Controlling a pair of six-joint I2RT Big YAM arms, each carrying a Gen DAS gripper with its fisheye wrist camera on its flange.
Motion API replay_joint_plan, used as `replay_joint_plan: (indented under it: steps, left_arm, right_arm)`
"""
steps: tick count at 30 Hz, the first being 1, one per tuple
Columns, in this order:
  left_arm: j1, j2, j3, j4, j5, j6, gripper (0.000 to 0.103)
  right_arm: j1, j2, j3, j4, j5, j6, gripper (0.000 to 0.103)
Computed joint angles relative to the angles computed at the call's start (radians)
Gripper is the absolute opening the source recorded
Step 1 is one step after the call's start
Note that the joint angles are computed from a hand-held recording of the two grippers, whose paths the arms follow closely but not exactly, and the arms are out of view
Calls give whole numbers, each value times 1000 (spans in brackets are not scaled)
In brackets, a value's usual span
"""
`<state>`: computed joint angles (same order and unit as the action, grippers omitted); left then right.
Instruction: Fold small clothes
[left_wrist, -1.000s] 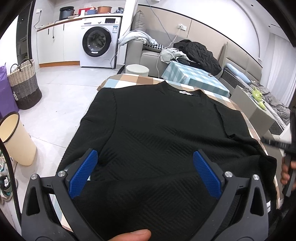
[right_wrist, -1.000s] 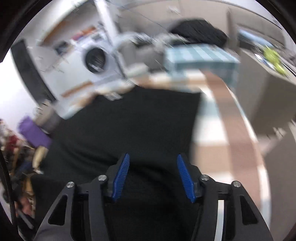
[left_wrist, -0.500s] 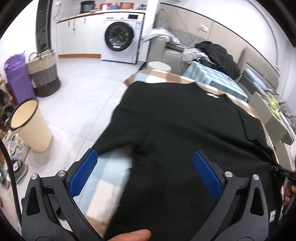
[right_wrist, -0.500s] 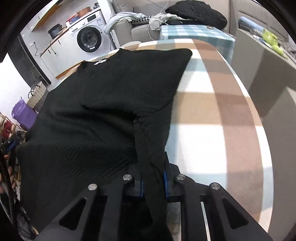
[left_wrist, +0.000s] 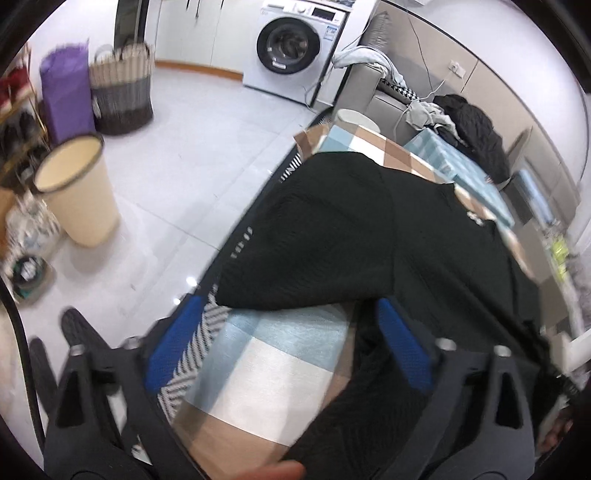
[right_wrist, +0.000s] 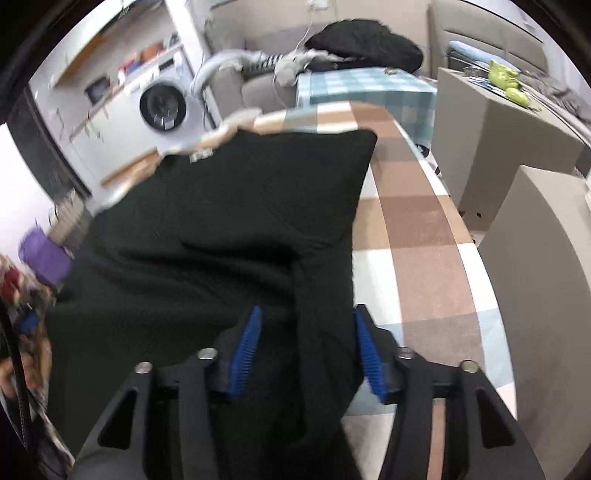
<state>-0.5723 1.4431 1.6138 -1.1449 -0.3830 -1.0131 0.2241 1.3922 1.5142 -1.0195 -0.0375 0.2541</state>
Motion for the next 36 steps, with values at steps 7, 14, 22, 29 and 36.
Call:
replay_joint_plan:
  steps: [7,14,22,29,36]
  left_arm:
    - [50,-73,-139,157,186,-119,71]
    - [94,-34,-135,104,111,-170,71]
    - [123,52,-81,138,47,-120,16]
    - [107,135,147,112,-81,61,5]
    - [22,434,669,135,61,395,4]
  right_arm:
    - [40,-63,-34,65,-27,64,61]
    - [54,-67,-38,97,-24,63,62]
    - [45,-71,-62,106,-6,85,63]
    - [31,-92,-80,130,-7,114,63]
    - [21,-128,-106,144,-5,130,63]
